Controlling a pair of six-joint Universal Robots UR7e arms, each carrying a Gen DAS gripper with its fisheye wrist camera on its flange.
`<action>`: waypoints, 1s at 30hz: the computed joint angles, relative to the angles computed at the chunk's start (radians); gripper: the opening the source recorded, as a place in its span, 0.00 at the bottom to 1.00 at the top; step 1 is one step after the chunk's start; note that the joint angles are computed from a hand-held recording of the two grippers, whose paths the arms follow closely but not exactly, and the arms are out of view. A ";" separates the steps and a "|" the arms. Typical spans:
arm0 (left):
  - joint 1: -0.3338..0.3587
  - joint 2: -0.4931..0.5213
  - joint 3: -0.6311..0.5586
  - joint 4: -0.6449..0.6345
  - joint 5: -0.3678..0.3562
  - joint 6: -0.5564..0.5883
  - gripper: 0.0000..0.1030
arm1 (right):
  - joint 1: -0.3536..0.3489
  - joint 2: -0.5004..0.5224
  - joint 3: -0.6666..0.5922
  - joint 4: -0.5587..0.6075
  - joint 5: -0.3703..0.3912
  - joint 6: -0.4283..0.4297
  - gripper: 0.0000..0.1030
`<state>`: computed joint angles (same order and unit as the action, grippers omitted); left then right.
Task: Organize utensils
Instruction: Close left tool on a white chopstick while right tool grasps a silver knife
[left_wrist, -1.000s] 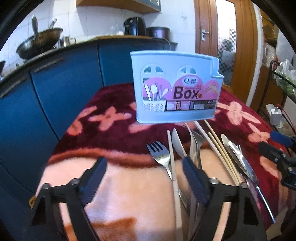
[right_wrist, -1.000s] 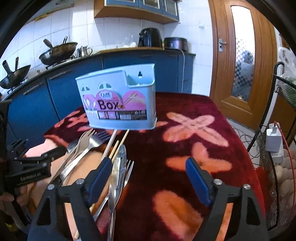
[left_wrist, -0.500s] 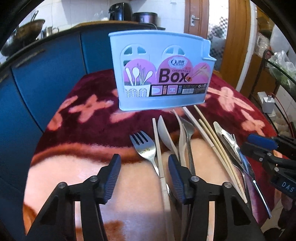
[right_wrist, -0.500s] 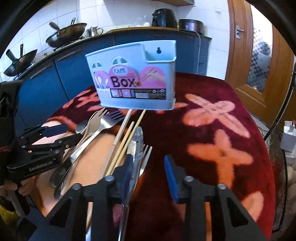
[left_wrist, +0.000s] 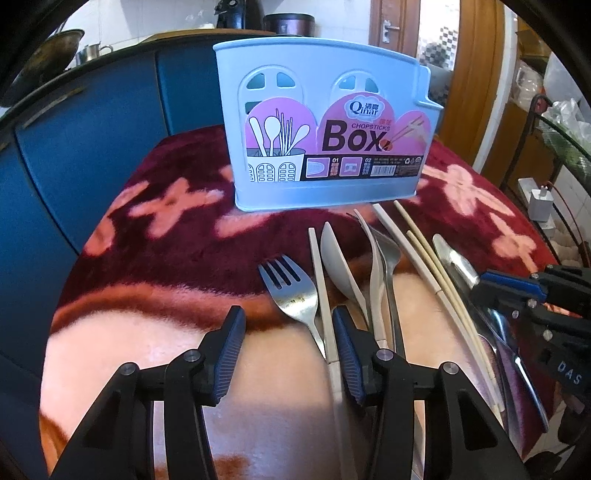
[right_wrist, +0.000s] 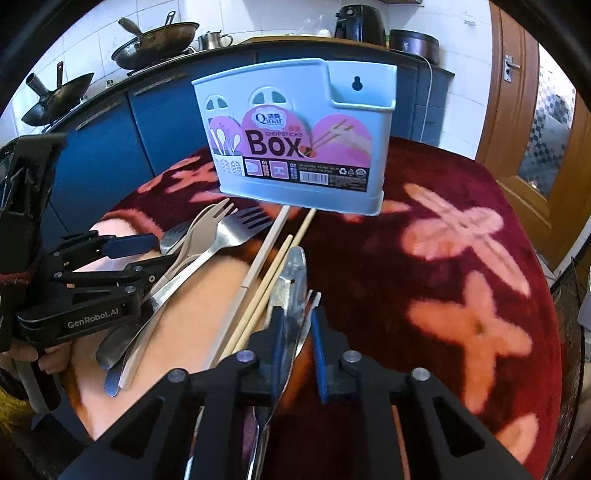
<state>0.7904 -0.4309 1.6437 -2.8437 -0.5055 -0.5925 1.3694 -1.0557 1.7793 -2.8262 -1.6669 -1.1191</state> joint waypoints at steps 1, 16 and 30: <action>0.000 0.000 -0.001 0.002 0.000 0.000 0.49 | 0.000 0.000 0.000 -0.006 0.004 -0.005 0.08; -0.007 -0.006 0.050 -0.224 -0.035 0.080 0.27 | -0.010 0.014 -0.057 -0.026 0.030 0.085 0.04; 0.008 -0.043 0.089 -0.240 -0.083 0.039 0.28 | -0.015 0.044 -0.096 -0.002 -0.018 0.113 0.08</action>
<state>0.7981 -0.4738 1.7325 -3.0835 -0.5888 -0.5531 1.3543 -1.0122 1.6836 -2.8281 -1.6854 -1.0059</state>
